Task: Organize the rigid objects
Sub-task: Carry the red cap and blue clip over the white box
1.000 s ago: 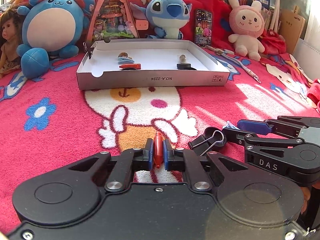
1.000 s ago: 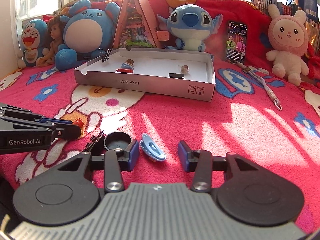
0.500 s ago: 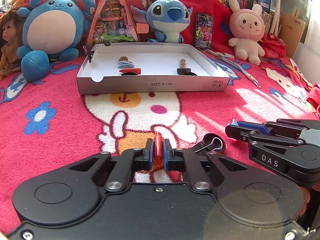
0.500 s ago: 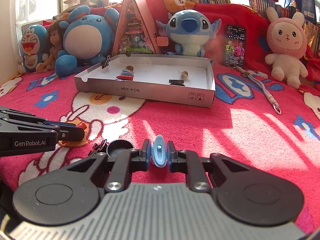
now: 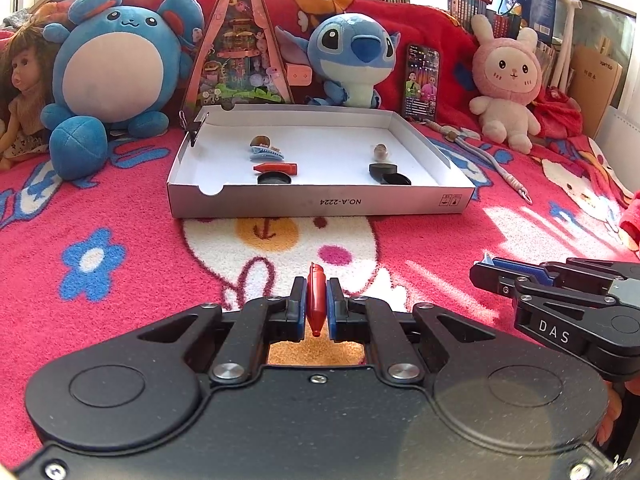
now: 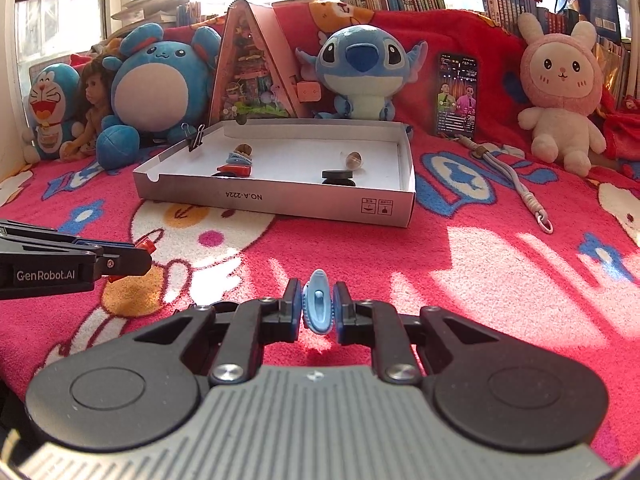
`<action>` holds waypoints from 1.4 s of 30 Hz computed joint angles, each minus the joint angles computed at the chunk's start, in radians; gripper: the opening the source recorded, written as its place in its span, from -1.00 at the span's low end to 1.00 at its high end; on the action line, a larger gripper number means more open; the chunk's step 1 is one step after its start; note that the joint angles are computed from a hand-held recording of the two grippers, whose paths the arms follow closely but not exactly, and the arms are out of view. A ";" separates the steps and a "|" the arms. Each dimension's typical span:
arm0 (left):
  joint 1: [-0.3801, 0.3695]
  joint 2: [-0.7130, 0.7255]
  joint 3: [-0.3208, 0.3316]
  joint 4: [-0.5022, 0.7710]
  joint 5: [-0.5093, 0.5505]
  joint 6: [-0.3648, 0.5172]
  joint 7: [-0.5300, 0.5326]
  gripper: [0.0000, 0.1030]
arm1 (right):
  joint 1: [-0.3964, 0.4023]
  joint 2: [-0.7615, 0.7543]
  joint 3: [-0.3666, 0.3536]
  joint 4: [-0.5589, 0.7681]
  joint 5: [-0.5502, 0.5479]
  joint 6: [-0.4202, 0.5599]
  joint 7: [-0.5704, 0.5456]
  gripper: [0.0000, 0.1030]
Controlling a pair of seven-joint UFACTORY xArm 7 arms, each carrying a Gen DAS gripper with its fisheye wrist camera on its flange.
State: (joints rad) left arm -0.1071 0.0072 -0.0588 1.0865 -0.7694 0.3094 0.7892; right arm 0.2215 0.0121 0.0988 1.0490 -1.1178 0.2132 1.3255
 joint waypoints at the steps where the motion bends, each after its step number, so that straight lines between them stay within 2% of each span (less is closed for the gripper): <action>1: 0.001 0.010 0.001 0.016 0.004 0.002 -0.008 -0.81 | -0.001 0.002 -0.001 0.006 0.001 0.001 0.001 -0.60; 8: 0.029 0.075 -0.014 0.117 0.027 0.006 -0.049 -0.81 | -0.002 0.036 -0.021 0.060 0.042 0.006 -0.015 -0.60; 14: 0.054 0.136 -0.033 0.201 0.095 -0.002 -0.119 -0.81 | 0.007 0.072 -0.048 0.118 0.060 0.001 -0.036 -0.60; 21: 0.083 0.224 -0.054 0.330 0.183 0.026 -0.216 -0.81 | 0.020 0.133 -0.083 0.200 0.165 -0.009 -0.133 -0.60; 28: 0.102 0.347 -0.072 0.514 0.273 0.107 -0.341 -0.81 | 0.034 0.210 -0.115 0.298 0.360 -0.005 -0.310 -0.60; 35: 0.090 0.507 -0.064 0.761 0.400 0.232 -0.489 -0.81 | 0.008 0.299 -0.090 0.413 0.630 0.023 -0.541 -0.60; 40: 0.075 0.647 -0.061 1.000 0.471 0.360 -0.567 -0.81 | -0.025 0.386 -0.054 0.547 0.830 0.079 -0.684 -0.60; 42: 0.062 0.742 -0.052 1.162 0.504 0.444 -0.613 -0.81 | -0.043 0.424 -0.034 0.606 0.911 0.103 -0.742 -0.60</action>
